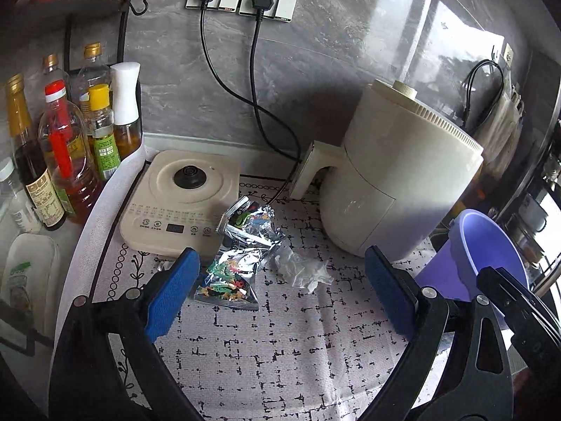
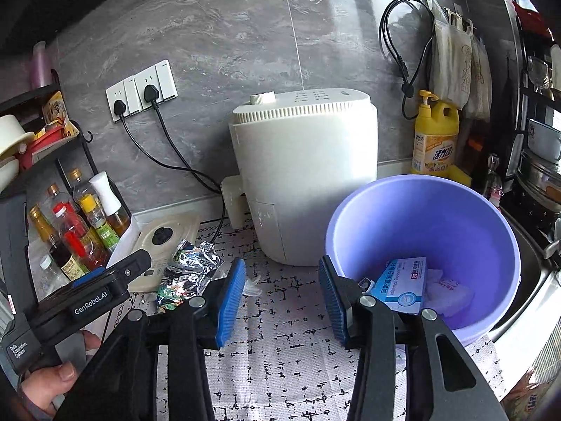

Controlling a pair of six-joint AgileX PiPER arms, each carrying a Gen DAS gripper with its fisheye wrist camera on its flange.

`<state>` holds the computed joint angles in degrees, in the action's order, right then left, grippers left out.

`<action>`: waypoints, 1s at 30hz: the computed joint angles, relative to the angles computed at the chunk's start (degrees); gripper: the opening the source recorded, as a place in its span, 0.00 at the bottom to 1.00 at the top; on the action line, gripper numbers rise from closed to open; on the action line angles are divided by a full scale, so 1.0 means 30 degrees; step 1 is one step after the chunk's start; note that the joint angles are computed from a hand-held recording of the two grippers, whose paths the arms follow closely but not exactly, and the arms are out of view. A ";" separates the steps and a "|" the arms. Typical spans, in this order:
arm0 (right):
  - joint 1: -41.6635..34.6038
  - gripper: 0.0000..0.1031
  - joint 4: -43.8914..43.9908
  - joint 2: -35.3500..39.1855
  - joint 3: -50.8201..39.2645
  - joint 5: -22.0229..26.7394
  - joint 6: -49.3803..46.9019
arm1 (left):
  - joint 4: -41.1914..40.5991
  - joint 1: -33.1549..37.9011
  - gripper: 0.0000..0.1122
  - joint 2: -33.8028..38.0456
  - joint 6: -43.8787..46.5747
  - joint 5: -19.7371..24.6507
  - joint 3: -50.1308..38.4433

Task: Collect trash
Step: 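Move both tools back over the foil snack wrappers on the mat, then lower the left tool onto the foil snack wrapper and close it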

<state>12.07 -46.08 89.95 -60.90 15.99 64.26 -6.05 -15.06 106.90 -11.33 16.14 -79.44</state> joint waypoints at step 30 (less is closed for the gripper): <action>0.0851 0.83 1.2076 0.5834 -0.4259 -0.0785 -1.3927 | 0.2248 0.1460 0.74 0.4542 -0.3401 0.0355 -0.1521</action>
